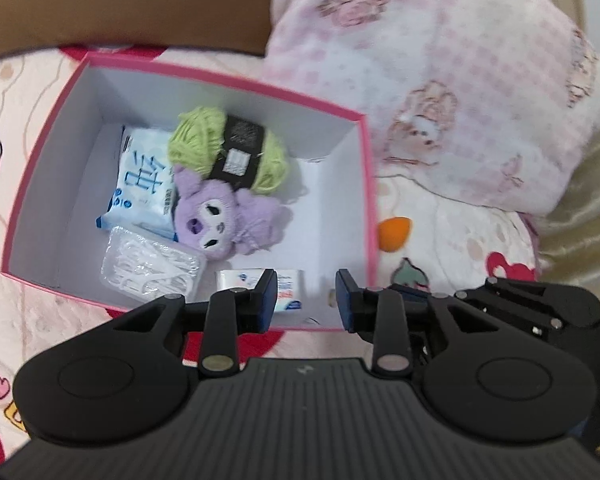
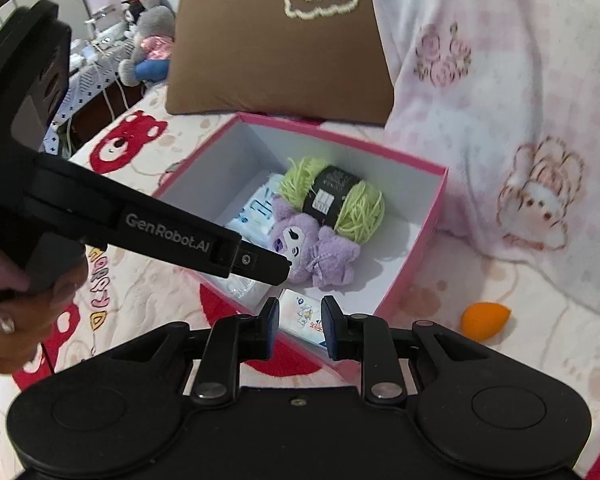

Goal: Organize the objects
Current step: 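Lower the tissue pack into the pink box and open the left tool, then withdraw the left tool and move it toward the orange makeup sponge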

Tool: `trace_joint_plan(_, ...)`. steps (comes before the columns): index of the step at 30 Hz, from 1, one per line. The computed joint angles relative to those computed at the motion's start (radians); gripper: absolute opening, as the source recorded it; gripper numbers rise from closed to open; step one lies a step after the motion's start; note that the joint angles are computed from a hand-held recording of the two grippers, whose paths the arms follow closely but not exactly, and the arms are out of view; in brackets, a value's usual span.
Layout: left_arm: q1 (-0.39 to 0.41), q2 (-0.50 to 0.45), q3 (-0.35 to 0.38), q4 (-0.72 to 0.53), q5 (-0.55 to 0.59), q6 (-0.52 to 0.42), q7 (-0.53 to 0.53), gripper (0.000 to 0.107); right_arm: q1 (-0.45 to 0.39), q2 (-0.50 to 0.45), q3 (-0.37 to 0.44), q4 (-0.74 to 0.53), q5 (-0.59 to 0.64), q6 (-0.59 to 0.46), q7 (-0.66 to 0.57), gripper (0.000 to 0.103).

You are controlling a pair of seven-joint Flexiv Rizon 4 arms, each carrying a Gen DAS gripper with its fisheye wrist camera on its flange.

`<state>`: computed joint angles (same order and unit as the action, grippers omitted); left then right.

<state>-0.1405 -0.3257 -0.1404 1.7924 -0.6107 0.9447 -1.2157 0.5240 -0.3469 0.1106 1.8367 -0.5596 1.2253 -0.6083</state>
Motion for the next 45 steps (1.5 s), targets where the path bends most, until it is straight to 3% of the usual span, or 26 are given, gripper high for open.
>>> trace_joint_plan(10,-0.034,0.14,0.001,0.066,-0.069,-0.055,0.082,0.038,-0.021,0.156,0.029,0.118,-0.073,-0.011,0.049,0.032)
trace_joint_plan(19,-0.092,0.21,0.019,0.08,-0.018,-0.073,0.049,0.04,-0.07,0.285,0.09,0.22,-0.109,-0.058,0.097,0.034)
trace_joint_plan(27,-0.14,0.216,0.001,0.078,-0.028,-0.071,0.064,0.04,-0.119,0.373,0.128,0.307,-0.131,-0.058,0.118,0.038)
trace_joint_plan(34,-0.181,0.172,-0.019,0.062,0.022,-0.019,0.043,0.041,-0.174,0.396,0.127,0.39,-0.203,0.029,0.148,0.044)
trace_joint_plan(37,-0.193,0.138,-0.025,0.044,0.063,0.002,0.011,0.041,-0.212,0.385,0.109,0.428,-0.289,0.108,0.205,0.046)
trace_joint_plan(40,-0.199,0.092,-0.033,0.015,0.098,0.014,-0.018,0.042,-0.254,0.365,0.08,0.452,-0.453,0.164,0.304,0.054)
trace_joint_plan(43,-0.209,0.044,-0.033,-0.018,0.151,0.035,-0.068,0.042,-0.275,0.337,0.056,0.453,-0.566,0.166,0.342,0.056)
trace_joint_plan(45,-0.197,0.019,-0.05,-0.038,0.13,0.005,-0.072,0.042,-0.3,0.312,0.024,0.455,-0.651,0.237,0.382,0.057)
